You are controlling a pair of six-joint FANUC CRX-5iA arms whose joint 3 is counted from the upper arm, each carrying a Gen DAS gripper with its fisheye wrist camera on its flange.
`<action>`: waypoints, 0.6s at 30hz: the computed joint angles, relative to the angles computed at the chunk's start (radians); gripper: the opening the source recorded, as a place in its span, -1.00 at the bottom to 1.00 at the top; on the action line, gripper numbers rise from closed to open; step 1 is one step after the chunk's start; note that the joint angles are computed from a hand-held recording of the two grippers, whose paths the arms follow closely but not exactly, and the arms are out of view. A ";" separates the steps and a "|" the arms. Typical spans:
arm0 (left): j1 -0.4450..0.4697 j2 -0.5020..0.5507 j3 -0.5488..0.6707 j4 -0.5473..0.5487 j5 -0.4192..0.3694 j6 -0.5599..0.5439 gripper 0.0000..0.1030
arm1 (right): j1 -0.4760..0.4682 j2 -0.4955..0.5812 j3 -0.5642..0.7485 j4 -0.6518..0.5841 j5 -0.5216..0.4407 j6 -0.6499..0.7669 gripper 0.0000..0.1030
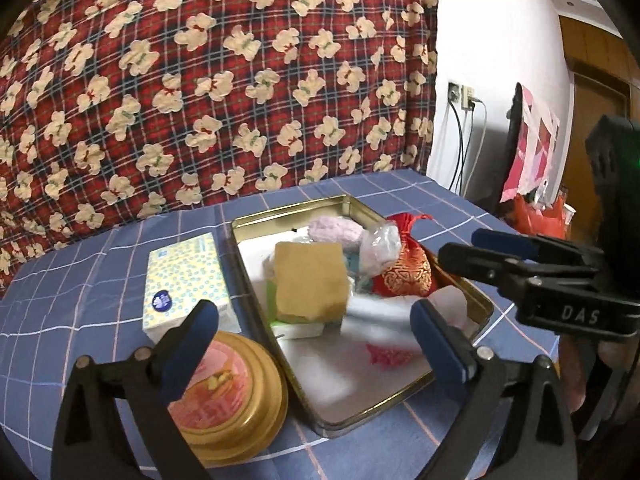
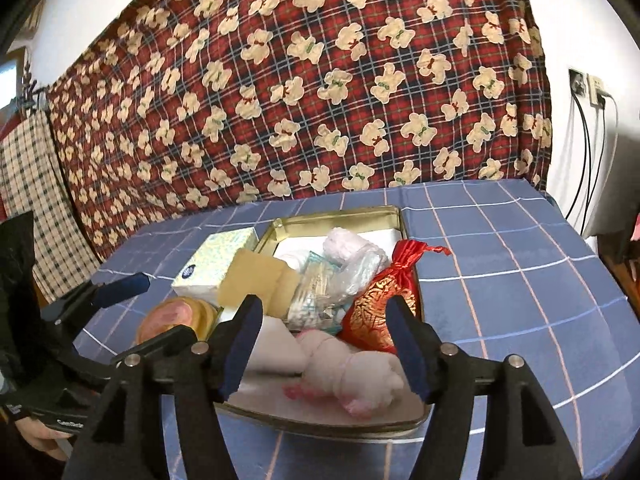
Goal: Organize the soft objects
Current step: 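Lower both items into the gold tray and open both grippers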
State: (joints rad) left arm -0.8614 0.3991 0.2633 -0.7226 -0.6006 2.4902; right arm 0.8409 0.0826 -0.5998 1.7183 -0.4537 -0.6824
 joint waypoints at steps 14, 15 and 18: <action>-0.017 -0.031 -0.041 -0.081 -0.005 0.125 0.93 | 0.035 -0.001 -0.012 0.042 -0.067 -0.068 0.33; -0.018 -0.032 -0.042 -0.085 -0.007 0.129 0.93 | 0.036 -0.001 -0.014 0.043 -0.071 -0.072 0.33; -0.019 -0.033 -0.044 -0.088 -0.005 0.134 0.93 | 0.032 -0.003 -0.017 0.050 -0.069 -0.084 0.34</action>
